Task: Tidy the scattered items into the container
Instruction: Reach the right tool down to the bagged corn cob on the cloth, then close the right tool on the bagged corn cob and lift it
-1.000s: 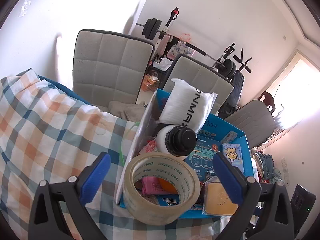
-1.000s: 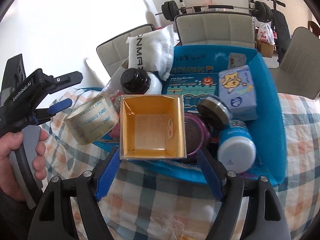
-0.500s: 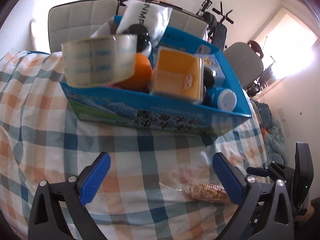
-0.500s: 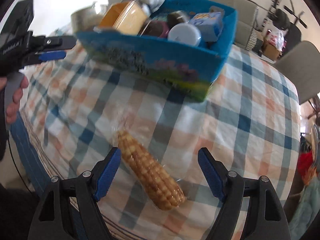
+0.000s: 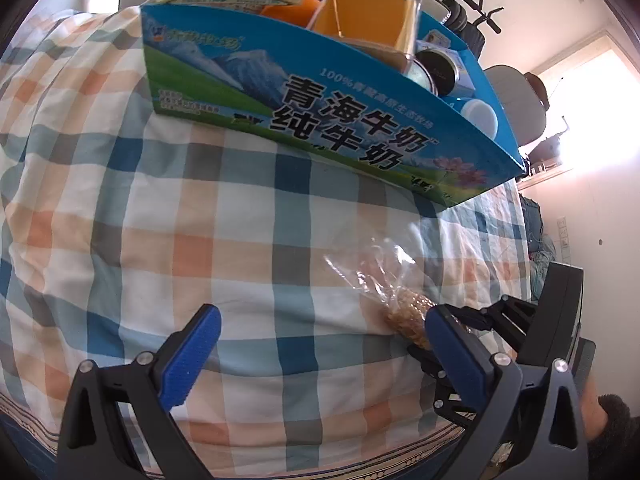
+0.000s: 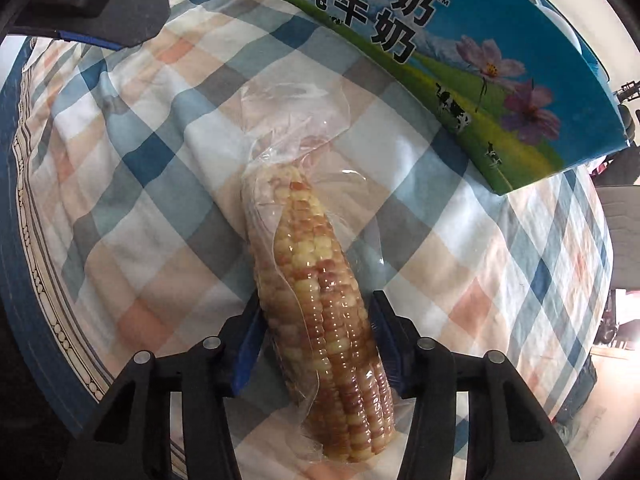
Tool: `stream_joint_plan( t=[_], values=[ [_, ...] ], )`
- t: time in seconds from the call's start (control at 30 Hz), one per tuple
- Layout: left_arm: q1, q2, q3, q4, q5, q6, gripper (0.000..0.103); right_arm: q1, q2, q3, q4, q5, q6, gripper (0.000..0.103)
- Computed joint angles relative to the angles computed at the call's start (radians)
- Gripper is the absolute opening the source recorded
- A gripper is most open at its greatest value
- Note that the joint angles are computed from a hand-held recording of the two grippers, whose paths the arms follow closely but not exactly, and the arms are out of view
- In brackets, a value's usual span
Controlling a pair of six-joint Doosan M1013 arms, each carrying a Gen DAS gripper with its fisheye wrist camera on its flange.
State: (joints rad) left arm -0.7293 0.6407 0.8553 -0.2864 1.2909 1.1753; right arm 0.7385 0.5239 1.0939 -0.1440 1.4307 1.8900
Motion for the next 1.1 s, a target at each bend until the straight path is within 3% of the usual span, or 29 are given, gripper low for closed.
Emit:
stream_joint_plan(
  t=[0.17,0.23,0.3,0.37,0.4,0.43,0.47,0.53,0.7,0.77,0.83,0.93,1.0,1.03,1.1],
  values=[
    [0.001,-0.011,0.033,0.010,0.004,-0.020,0.103,-0.057,-0.040,0.054,0.248,0.018,0.267,0.055],
    [0.001,-0.006,0.036,0.004,0.011,-0.032,0.103,-0.062,-0.060,0.085,0.272,-0.021,0.319,0.058],
    [-0.001,-0.003,0.032,0.001,0.017,-0.034,0.103,-0.063,-0.065,0.095,0.281,-0.035,0.339,0.067],
    [-0.004,0.000,0.027,0.001,0.017,-0.027,0.103,-0.060,-0.055,0.084,0.292,-0.026,0.329,0.086],
    [-0.005,0.001,0.024,-0.002,0.018,-0.023,0.103,-0.054,-0.042,0.066,0.284,0.000,0.321,0.090],
    [-0.005,0.002,0.021,-0.005,0.022,-0.021,0.103,-0.047,-0.024,0.043,0.277,0.036,0.301,0.101],
    [-0.005,0.003,0.020,-0.009,0.024,-0.019,0.103,-0.036,0.000,0.013,0.258,0.092,0.275,0.103],
    [-0.003,0.000,0.022,-0.014,0.024,-0.016,0.103,-0.005,0.036,-0.037,0.172,0.185,0.231,0.103],
    [0.003,-0.010,0.036,-0.017,0.019,-0.020,0.103,-0.030,0.001,0.003,0.203,0.161,0.285,0.103],
    [0.006,-0.013,0.041,-0.019,0.017,-0.025,0.103,-0.042,-0.034,0.046,0.188,0.120,0.366,0.086],
    [0.007,-0.012,0.044,-0.024,0.019,-0.032,0.103,-0.053,-0.061,0.082,0.196,0.081,0.395,0.083],
    [0.006,-0.009,0.042,-0.033,0.024,-0.036,0.103,-0.042,-0.055,0.070,0.158,0.117,0.389,0.080],
    [0.002,-0.008,0.037,-0.032,0.022,-0.028,0.103,-0.036,-0.058,0.067,0.137,0.119,0.387,0.073],
    [0.000,-0.007,0.033,-0.032,0.023,-0.023,0.103,-0.034,-0.064,0.071,0.128,0.112,0.393,0.064],
    [-0.002,-0.006,0.030,-0.039,0.023,-0.015,0.103,-0.030,-0.075,0.079,0.117,0.107,0.404,0.059]
  ],
)
